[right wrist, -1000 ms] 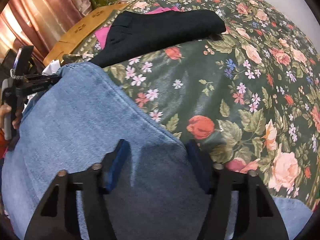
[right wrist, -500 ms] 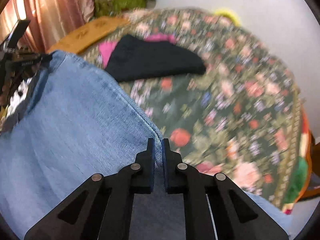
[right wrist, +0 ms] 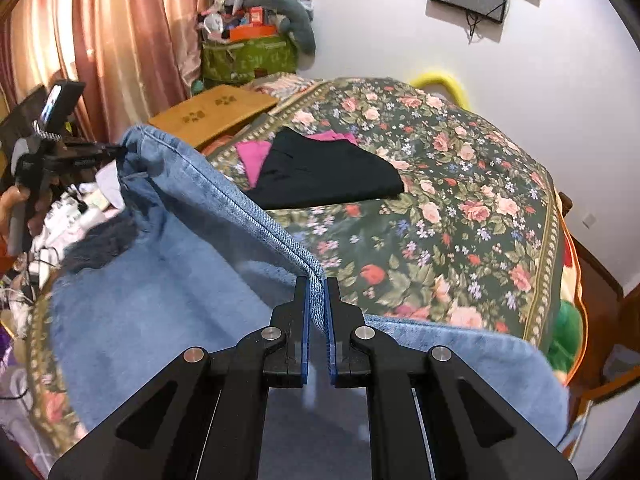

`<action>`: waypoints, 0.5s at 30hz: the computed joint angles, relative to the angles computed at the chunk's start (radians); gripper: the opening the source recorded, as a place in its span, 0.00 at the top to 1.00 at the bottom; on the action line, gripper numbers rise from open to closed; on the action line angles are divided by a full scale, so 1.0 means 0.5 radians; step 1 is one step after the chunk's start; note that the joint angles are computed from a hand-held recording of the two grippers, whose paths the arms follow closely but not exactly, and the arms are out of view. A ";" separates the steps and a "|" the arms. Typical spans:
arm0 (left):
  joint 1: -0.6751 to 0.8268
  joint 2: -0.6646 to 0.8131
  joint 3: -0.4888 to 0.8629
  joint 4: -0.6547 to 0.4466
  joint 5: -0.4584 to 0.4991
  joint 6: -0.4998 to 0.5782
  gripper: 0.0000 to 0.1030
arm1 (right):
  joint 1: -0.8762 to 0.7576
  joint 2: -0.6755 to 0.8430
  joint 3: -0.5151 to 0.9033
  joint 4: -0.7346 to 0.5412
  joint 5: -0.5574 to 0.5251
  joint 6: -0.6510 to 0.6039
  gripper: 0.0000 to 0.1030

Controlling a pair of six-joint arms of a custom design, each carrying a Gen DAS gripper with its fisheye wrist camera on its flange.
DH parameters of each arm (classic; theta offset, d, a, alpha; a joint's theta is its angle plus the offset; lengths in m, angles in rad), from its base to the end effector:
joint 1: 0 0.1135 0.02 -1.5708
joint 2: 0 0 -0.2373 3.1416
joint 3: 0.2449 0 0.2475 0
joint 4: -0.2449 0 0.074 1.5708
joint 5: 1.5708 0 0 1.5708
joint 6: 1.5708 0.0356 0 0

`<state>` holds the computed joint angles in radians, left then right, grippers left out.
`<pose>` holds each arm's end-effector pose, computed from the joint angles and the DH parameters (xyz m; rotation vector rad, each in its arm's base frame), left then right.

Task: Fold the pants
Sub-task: 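Grasp the waistband with the left tool while the right tool grasps the hem edge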

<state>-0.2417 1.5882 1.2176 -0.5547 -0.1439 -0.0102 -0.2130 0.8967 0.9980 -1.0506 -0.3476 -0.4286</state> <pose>0.3269 -0.0753 0.2325 0.2274 2.4735 0.0732 0.1661 -0.0235 0.2955 -0.3999 2.4145 0.1597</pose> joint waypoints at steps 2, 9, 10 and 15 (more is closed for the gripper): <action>0.003 -0.144 -0.118 -0.011 0.003 -0.008 0.94 | -0.026 -0.119 -0.040 -0.064 -0.056 0.034 0.94; 0.050 -0.513 -0.441 -0.066 0.028 -0.038 0.94 | 0.002 -0.501 -0.158 -0.340 -0.138 0.138 0.94; 0.060 -0.560 -0.486 -0.078 0.032 -0.038 0.94 | 0.036 -0.562 -0.181 -0.368 -0.120 0.157 0.94; 0.124 -0.748 -0.676 -0.145 0.106 -0.062 0.94 | 0.230 -0.811 -0.286 -0.495 -0.020 0.352 0.94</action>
